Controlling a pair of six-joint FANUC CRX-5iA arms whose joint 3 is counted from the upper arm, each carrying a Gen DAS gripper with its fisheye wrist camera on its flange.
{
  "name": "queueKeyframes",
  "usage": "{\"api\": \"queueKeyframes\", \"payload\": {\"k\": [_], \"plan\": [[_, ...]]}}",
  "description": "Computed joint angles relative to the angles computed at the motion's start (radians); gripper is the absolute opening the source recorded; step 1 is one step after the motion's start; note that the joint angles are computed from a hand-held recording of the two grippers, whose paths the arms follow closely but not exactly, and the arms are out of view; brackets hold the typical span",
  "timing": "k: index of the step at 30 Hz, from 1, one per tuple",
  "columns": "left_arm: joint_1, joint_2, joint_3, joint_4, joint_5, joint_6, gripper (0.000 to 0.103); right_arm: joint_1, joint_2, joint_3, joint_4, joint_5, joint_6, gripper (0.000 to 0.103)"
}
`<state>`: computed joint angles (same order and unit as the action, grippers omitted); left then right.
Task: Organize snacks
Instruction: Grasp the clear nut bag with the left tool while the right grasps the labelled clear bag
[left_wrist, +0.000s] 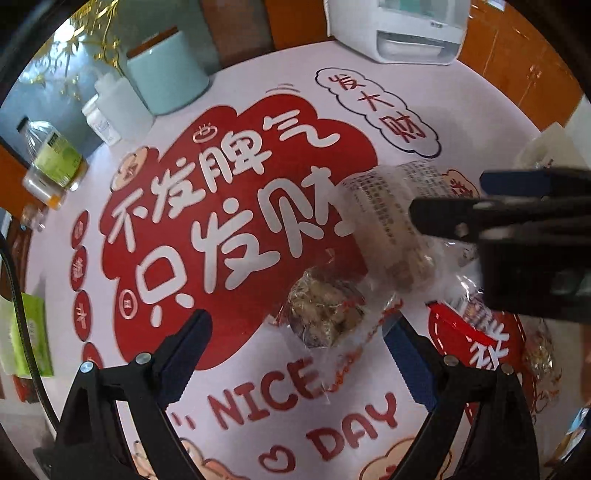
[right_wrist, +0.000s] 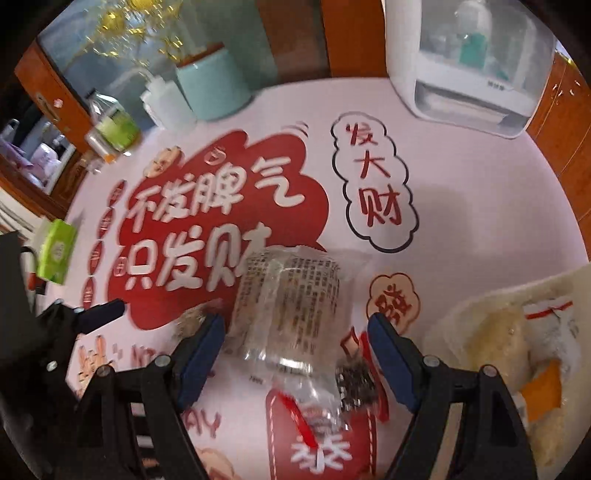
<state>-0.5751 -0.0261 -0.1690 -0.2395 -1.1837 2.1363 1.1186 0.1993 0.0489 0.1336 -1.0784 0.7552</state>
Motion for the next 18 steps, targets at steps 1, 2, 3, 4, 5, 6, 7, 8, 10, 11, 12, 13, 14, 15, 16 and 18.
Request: {"api": "queueKeyframes", "payload": {"k": [1,2,3,4,5,6,7,8,10,11,12,13,14,15,16,18], "plan": [[0.011,0.000,-0.008,0.013,0.012,-0.005,0.092,-0.004,0.013,0.004,-0.004,-0.001,-0.003,0.080],[0.020,0.001,-0.016,0.025,0.024,-0.008,0.091,-0.010,0.029,0.013,-0.017,-0.005,-0.001,0.080],[0.032,0.002,-0.028,0.041,0.042,-0.014,0.089,-0.019,0.046,0.024,-0.039,-0.012,0.005,0.080],[0.041,0.004,-0.036,0.056,0.053,-0.022,0.088,-0.026,0.054,0.030,-0.059,-0.016,0.012,0.081],[0.050,0.002,-0.047,0.071,0.068,-0.034,0.088,-0.038,0.049,0.022,-0.097,0.013,0.021,0.081],[0.055,0.001,-0.055,0.081,0.080,-0.043,0.087,-0.046,0.048,0.020,-0.123,0.029,0.025,0.081],[0.060,-0.001,-0.063,0.089,0.092,-0.052,0.087,-0.055,0.053,0.025,-0.150,0.034,0.032,0.082],[0.062,-0.005,-0.070,0.097,0.103,-0.058,0.085,-0.055,0.059,0.030,-0.153,0.031,0.032,0.083],[0.080,-0.018,-0.097,0.135,0.137,-0.080,0.077,-0.048,0.071,0.036,-0.141,0.025,0.031,0.085],[0.087,-0.022,-0.107,0.152,0.149,-0.088,0.068,-0.045,0.076,0.039,-0.136,0.021,0.031,0.086],[0.102,-0.030,-0.127,0.186,0.171,-0.102,0.058,-0.041,0.085,0.045,-0.128,0.012,0.030,0.086],[0.110,-0.036,-0.139,0.205,0.185,-0.105,0.058,-0.039,0.094,0.050,-0.122,0.009,0.031,0.086],[0.104,-0.038,-0.138,0.193,0.186,-0.079,0.056,-0.039,0.097,0.048,-0.115,0.018,0.028,0.085],[0.099,-0.036,-0.133,0.184,0.183,-0.068,0.055,-0.037,0.099,0.047,-0.110,0.021,0.024,0.084],[0.083,-0.032,-0.120,0.156,0.173,-0.037,0.055,-0.036,0.100,0.046,-0.106,0.024,0.019,0.083],[0.061,-0.030,-0.109,0.127,0.158,0.004,0.053,-0.032,0.100,0.047,-0.100,0.023,0.019,0.077]]}}
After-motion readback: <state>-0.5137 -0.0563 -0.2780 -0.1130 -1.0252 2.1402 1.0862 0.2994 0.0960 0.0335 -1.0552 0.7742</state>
